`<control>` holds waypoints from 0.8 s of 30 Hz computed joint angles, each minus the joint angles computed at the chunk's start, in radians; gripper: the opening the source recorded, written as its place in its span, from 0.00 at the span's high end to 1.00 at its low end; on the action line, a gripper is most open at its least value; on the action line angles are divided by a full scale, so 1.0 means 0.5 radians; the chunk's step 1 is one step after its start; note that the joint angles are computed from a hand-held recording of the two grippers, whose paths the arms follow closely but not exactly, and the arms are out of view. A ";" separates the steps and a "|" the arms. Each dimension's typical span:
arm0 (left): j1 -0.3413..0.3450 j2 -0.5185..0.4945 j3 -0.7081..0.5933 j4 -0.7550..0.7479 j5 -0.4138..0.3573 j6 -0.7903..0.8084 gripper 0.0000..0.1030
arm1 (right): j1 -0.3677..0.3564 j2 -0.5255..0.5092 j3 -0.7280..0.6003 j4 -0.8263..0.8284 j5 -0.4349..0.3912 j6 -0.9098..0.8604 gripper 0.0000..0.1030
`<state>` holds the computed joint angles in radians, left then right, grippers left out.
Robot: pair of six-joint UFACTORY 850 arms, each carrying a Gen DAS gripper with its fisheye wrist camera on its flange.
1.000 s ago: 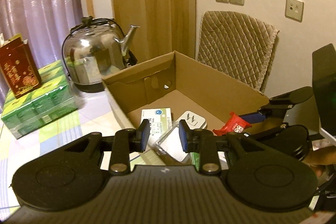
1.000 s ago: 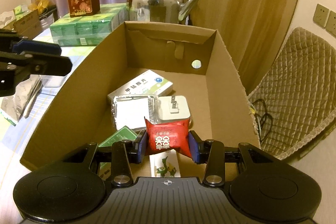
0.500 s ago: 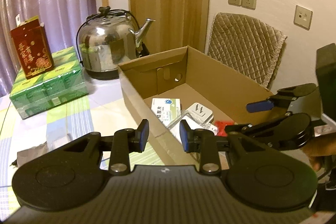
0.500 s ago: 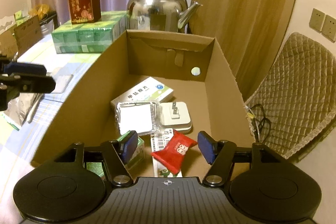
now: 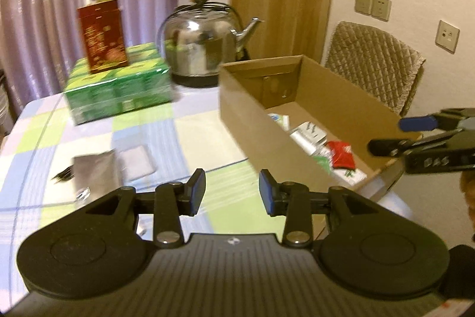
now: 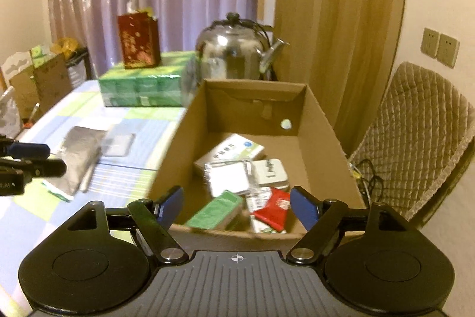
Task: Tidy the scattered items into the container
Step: 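Move both tools back toward the silver foil bag and white spoon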
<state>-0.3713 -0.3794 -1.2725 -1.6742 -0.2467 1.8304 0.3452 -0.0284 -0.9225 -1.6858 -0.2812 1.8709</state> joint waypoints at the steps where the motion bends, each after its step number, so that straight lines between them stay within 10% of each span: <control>1: 0.016 0.032 0.040 -0.045 0.009 0.042 0.63 | 0.029 0.016 0.009 -0.022 -0.006 0.035 0.23; 11: 0.211 0.316 0.392 -0.362 0.086 0.306 0.30 | 0.297 0.033 0.016 -0.141 0.065 0.257 0.14; 24: 0.453 0.444 0.555 -0.244 0.123 0.187 0.20 | 0.445 -0.183 -0.182 0.088 0.175 -0.045 0.12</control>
